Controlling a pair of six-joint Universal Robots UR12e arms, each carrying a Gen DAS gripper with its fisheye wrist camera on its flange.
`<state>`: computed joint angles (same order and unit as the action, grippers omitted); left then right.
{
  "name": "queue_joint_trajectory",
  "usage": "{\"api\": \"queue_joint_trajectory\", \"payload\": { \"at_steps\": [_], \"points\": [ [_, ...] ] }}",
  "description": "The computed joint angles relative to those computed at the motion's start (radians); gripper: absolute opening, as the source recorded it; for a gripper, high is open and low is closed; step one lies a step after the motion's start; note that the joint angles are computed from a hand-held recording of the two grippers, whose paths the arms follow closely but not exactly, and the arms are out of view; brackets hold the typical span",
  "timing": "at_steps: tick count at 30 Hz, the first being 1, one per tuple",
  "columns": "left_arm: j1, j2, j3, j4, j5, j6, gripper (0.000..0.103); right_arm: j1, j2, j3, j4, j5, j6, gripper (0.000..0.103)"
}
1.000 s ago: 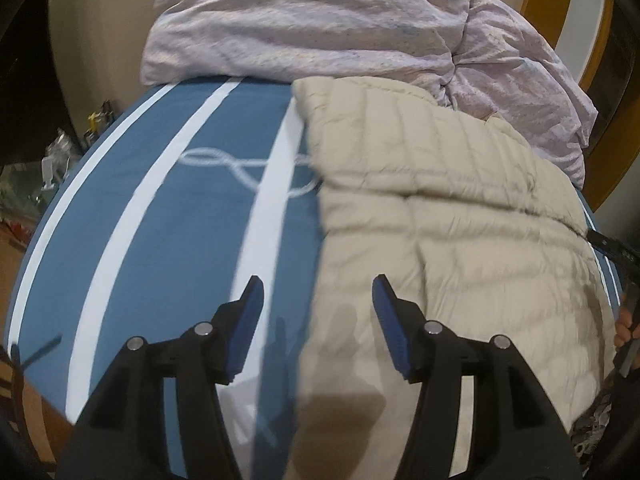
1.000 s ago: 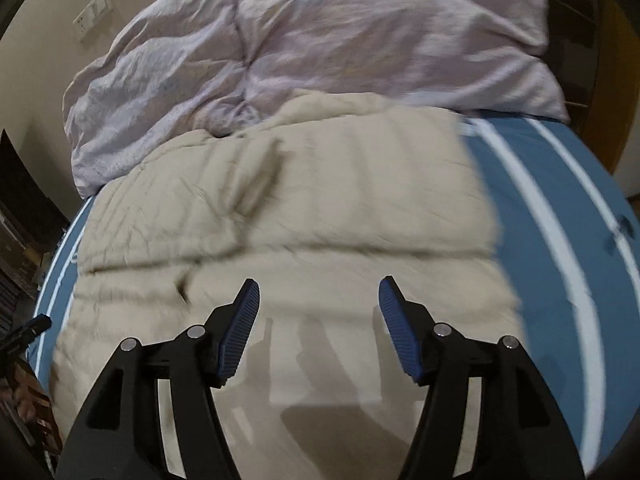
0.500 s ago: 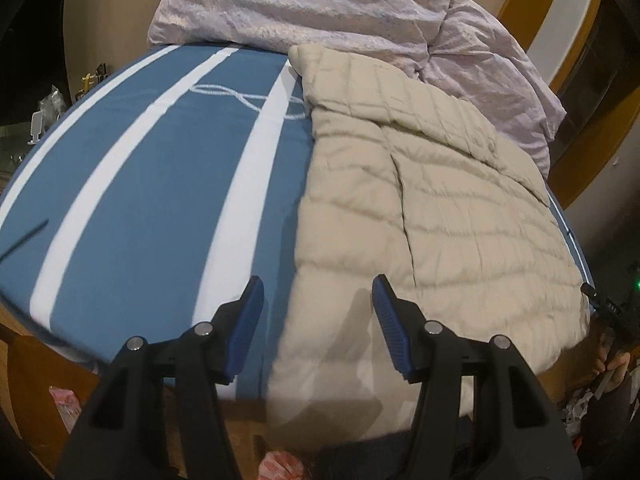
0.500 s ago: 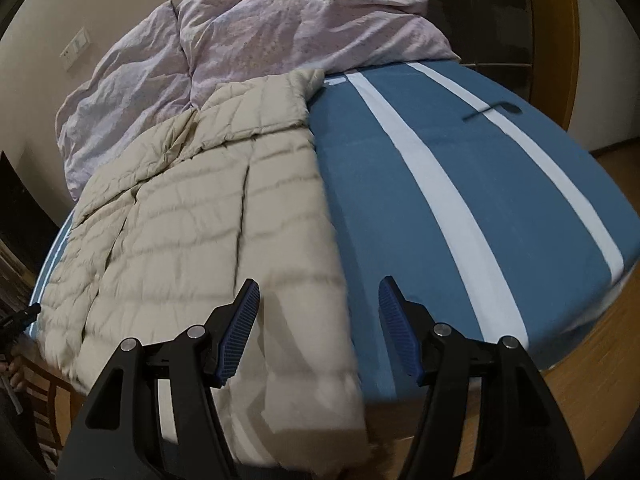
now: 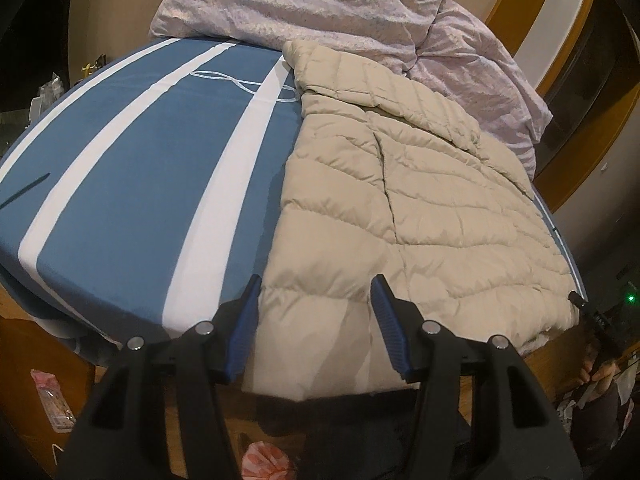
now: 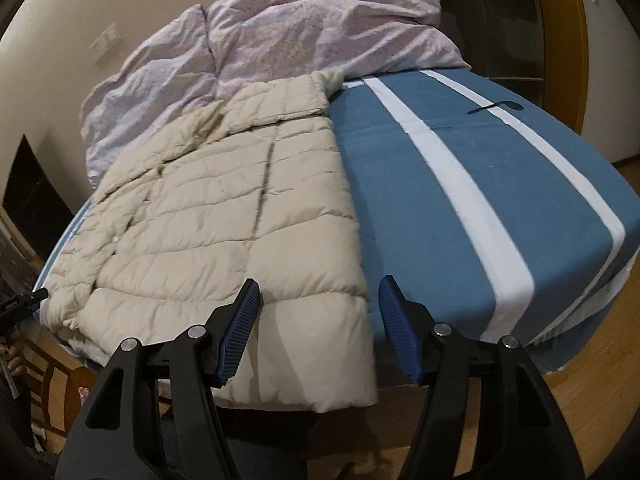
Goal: Fold large clothes
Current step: 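Grasp the jacket hem with both grippers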
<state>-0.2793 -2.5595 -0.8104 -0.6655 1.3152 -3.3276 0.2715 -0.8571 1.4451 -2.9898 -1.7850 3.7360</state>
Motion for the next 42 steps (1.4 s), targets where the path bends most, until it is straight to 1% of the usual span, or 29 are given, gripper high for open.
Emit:
{"api": "queue_joint_trajectory", "payload": {
  "at_steps": [3,4,5,6,8,10,15,17,18,19,20,21,23,24,25,27,30,34,37,41,42],
  "points": [
    [-0.001,0.006,-0.017,0.019,-0.003,-0.003,0.055,0.005,0.008,-0.006,-0.015,-0.001,-0.029,0.062],
    [-0.002,0.008,-0.020,0.022,-0.003,-0.003,0.054,0.009,0.011,-0.011,-0.015,-0.006,-0.045,0.059],
    [-0.003,0.009,-0.022,0.023,-0.003,-0.003,0.051,0.011,0.015,-0.015,-0.015,-0.010,-0.054,0.055],
    [-0.004,0.010,-0.025,0.026,-0.004,-0.002,0.049,0.012,0.018,-0.018,-0.020,-0.009,-0.060,0.054],
    [-0.005,0.013,-0.032,0.030,-0.006,-0.001,0.047,0.013,0.020,-0.017,-0.032,-0.004,-0.060,0.048],
    [-0.005,0.015,-0.037,0.033,-0.009,-0.001,0.045,0.014,0.020,-0.014,-0.041,-0.005,-0.059,0.046],
    [-0.005,0.022,-0.048,0.035,-0.014,0.001,0.045,0.011,0.016,0.001,-0.067,0.019,-0.047,0.041],
    [-0.006,0.025,-0.056,0.040,-0.013,0.004,0.045,0.009,0.015,0.007,-0.079,0.031,-0.045,0.035],
    [-0.007,0.027,-0.059,0.041,-0.014,0.009,0.042,0.008,0.015,0.010,-0.086,0.038,-0.045,0.032],
    [-0.008,0.028,-0.062,0.040,-0.014,0.014,0.039,0.006,0.015,0.012,-0.092,0.050,-0.044,0.027],
    [-0.010,0.029,-0.064,0.039,-0.009,0.019,0.034,0.005,0.015,0.014,-0.098,0.062,-0.042,0.022],
    [-0.011,0.030,-0.064,0.037,-0.007,0.023,0.025,0.003,0.015,0.016,-0.103,0.075,-0.038,0.020],
    [-0.012,0.028,-0.060,0.023,-0.019,0.027,0.016,-0.001,0.015,0.019,-0.117,0.097,-0.028,0.013],
    [-0.013,0.028,-0.060,0.022,-0.020,0.028,0.012,-0.001,0.015,0.018,-0.121,0.096,-0.027,0.012],
    [-0.015,0.029,-0.060,0.024,-0.017,0.031,0.010,-0.001,0.015,0.019,-0.129,0.097,-0.024,0.011],
    [-0.016,0.031,-0.060,0.032,-0.014,0.033,0.006,-0.001,0.013,0.017,-0.141,0.089,-0.022,0.009],
    [-0.016,0.034,-0.058,0.054,0.001,0.029,0.005,0.002,0.009,0.006,-0.153,0.052,-0.039,0.008],
    [-0.018,0.033,-0.041,0.097,0.038,0.026,0.004,0.005,0.009,-0.021,-0.161,0.004,-0.060,0.008],
    [-0.021,0.021,-0.003,0.114,0.061,0.025,0.004,0.004,0.015,-0.053,-0.155,-0.025,-0.077,0.008],
    [-0.029,-0.013,0.081,0.119,0.105,0.031,0.004,0.002,0.029,-0.107,-0.137,-0.056,-0.100,0.008],
    [-0.031,-0.028,0.116,0.114,0.118,0.032,0.004,0.000,0.035,-0.126,-0.132,-0.062,-0.103,0.008]
  ]
}}
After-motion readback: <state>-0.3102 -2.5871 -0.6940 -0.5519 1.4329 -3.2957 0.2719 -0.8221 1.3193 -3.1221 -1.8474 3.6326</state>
